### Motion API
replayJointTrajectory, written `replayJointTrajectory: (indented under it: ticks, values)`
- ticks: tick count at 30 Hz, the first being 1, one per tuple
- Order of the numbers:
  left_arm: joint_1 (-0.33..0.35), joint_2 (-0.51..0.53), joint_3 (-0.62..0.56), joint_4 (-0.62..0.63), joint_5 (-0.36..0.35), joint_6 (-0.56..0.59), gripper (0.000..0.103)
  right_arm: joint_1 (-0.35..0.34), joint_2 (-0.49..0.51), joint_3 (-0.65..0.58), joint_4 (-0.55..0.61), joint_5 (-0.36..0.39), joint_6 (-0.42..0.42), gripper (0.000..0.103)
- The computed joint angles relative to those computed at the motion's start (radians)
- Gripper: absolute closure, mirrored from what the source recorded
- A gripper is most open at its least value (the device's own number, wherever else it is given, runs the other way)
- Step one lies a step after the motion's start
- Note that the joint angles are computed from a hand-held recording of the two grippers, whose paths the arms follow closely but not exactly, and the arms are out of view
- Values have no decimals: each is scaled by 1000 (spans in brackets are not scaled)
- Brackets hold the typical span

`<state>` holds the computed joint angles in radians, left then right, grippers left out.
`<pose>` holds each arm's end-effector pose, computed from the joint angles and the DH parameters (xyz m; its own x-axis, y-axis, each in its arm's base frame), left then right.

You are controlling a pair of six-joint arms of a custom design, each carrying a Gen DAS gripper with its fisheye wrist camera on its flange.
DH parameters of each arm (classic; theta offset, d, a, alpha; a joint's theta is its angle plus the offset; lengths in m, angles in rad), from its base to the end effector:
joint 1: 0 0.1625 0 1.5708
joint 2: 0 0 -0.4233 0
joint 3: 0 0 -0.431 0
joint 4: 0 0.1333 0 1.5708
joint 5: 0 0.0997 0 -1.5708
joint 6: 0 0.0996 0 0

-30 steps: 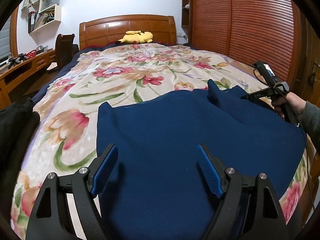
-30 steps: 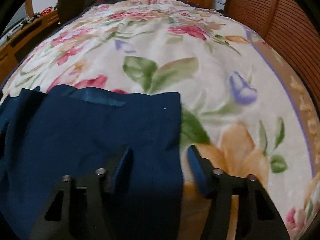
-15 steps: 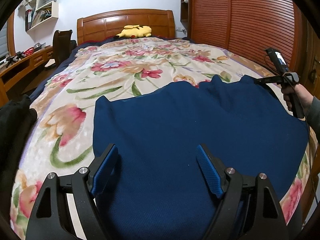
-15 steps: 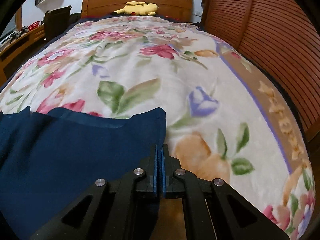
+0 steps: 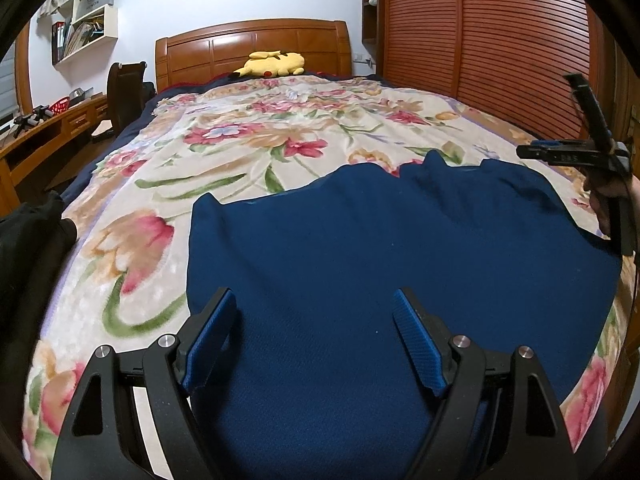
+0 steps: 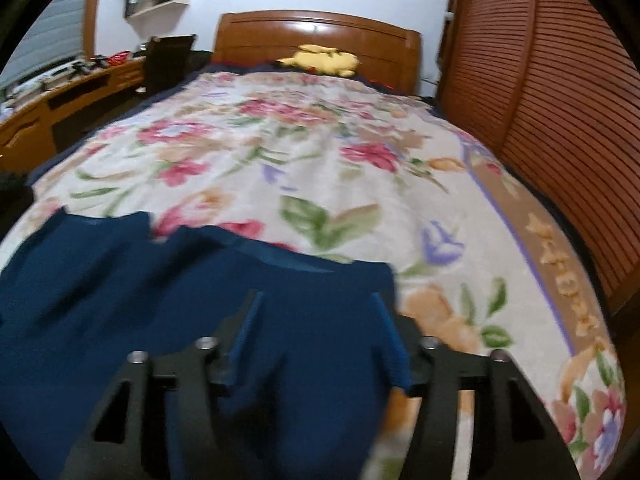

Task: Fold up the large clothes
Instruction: 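Grasp the side edge of the folded jacket with the right tool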

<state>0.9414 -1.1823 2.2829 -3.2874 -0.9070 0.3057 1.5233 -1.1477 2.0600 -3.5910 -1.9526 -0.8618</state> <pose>-0.1266 -0.5045 0.1636 -0.6624 0.3663 -0.6534 0.7129 0.5763 -0.3996 0.0693 -0.5687 0.2555 -0.6093 -0.0930 0.7875 -0.6777 0.5766 -0.4563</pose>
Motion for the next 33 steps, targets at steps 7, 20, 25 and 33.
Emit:
replayJointTrajectory:
  ticks: [7, 20, 25, 33]
  values:
    - [-3, -3, 6, -15, -7, 6, 22, 46, -25, 136, 35, 86, -35, 43]
    - [-34, -47, 54, -48, -33, 13, 22, 21, -26, 322, -14, 135, -34, 43]
    - [-57, -67, 86, -57, -59, 7, 22, 15, -35, 345, -36, 123, -21, 43]
    - [-92, -48, 105, -44, -103, 5, 22, -18, -218, 512, -180, 112, -21, 43]
